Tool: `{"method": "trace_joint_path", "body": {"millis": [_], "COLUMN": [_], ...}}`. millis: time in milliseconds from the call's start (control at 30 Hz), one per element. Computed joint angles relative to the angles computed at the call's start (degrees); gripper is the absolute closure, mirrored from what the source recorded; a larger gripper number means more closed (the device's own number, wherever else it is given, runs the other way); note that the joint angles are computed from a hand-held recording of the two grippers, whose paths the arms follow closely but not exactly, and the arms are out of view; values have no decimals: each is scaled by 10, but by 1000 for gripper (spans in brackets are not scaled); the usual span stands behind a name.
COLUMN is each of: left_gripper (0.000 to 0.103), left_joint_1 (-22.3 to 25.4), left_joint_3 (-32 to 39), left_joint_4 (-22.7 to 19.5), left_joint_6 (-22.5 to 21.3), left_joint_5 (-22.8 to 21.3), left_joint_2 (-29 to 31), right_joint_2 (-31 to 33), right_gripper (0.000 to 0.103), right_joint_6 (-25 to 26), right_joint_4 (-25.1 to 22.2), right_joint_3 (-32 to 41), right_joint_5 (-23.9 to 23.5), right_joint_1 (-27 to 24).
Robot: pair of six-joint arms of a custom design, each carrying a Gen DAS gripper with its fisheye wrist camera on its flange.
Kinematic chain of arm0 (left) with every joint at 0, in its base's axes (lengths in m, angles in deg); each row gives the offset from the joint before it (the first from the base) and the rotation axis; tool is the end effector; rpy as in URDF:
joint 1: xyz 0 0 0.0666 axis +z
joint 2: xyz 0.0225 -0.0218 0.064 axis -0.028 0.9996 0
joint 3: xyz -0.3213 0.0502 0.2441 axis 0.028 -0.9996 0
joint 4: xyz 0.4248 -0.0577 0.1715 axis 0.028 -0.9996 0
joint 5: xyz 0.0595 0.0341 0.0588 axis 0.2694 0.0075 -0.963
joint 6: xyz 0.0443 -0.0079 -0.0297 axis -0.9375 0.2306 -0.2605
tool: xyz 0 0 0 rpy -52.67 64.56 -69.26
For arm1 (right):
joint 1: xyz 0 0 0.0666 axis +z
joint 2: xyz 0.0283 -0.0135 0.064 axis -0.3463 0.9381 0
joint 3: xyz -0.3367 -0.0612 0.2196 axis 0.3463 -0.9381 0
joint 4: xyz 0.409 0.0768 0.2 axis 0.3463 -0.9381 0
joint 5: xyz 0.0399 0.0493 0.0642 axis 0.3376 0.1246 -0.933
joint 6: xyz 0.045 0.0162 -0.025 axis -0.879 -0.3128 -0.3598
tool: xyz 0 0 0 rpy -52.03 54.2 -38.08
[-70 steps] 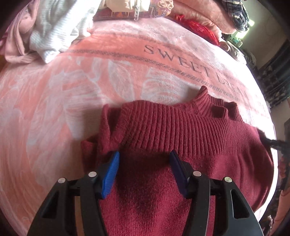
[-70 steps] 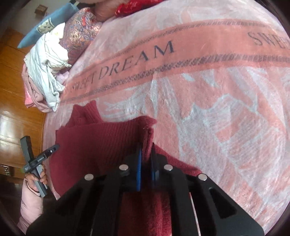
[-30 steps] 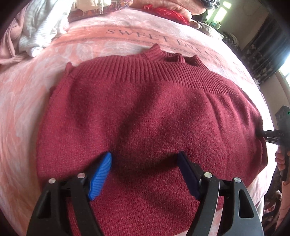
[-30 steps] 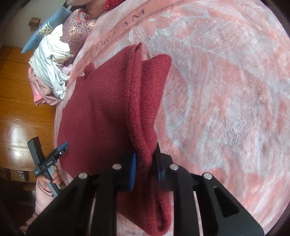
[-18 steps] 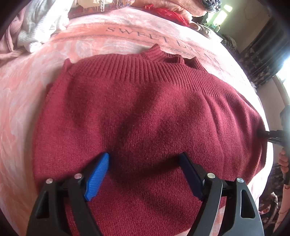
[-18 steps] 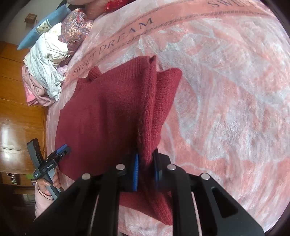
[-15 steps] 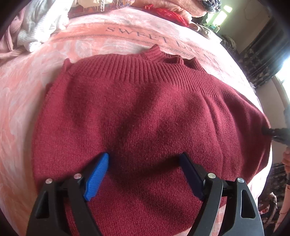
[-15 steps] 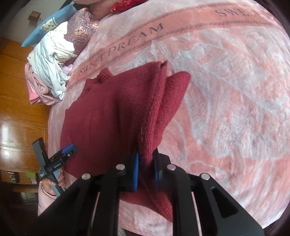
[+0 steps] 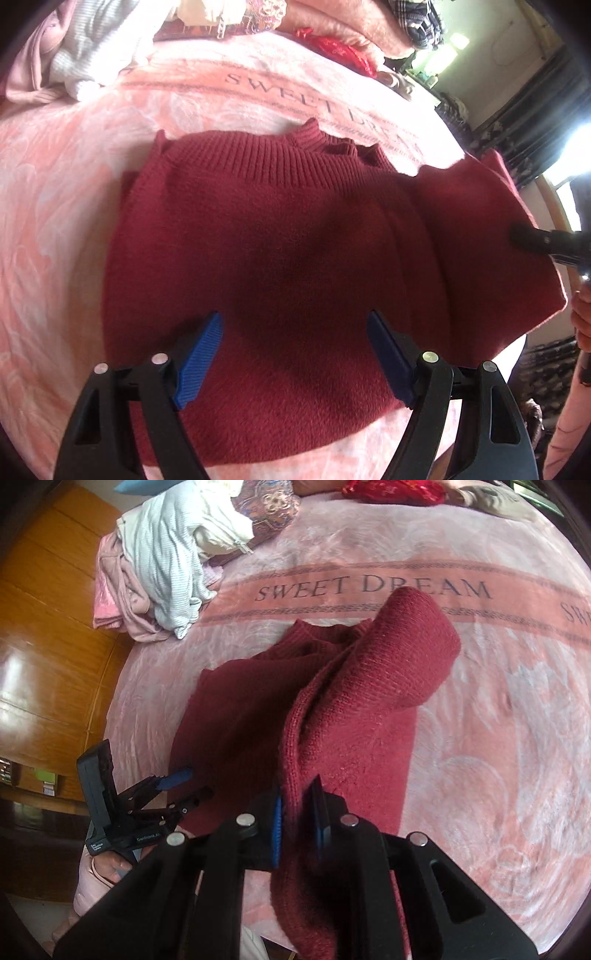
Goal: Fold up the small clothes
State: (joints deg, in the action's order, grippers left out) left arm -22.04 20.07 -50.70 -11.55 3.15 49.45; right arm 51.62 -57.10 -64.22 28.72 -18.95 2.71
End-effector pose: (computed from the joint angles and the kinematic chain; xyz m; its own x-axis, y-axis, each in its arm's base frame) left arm 0.4633 -0.1848 0.3768 -0.9278 0.1126 -0.3558 0.2507 0.8942 -0.3708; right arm 0.4415 0.1988 0.4572 -0.9714 0.0601 -0.2298 -0.0489 0.8960 0.4413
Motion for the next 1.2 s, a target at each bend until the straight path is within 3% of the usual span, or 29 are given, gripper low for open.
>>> {"method": "trace_joint_path", "body": {"millis": [367,467,533,600,733,967,1200], "left_gripper": [23,23,23,23,23,22,22], "left_joint_1": [23,23,22,21,20,-7,-48], "left_joint_3": [-25,-25,-22,-16,-7,35,100], "left_joint_4": [4,5,4,0,-2,-2,-30], "left_joint_6": [0,3,7,12,29,76,118], "left_joint_5": [19,21,20,22,44,94,114], "left_joint_2": [-21,-19,-16,-12,-9,21,101], "right_joint_2": [87,99,100,92,52,-25,-82], "right_gripper": [91,85,74,67,63,63,63], "right_joint_6": [5,-2,-14,-20,-36,-30,-39], "right_joint_4": [-1,-7,0,17,50,32,41], "right_joint_3": [47,40,32,20,-6,-44,-122], "right_joint_5": [42,22,-15,-37,-82,-21,-45], "right_joint_1": [86,87,82,80,64,26,-23]}}
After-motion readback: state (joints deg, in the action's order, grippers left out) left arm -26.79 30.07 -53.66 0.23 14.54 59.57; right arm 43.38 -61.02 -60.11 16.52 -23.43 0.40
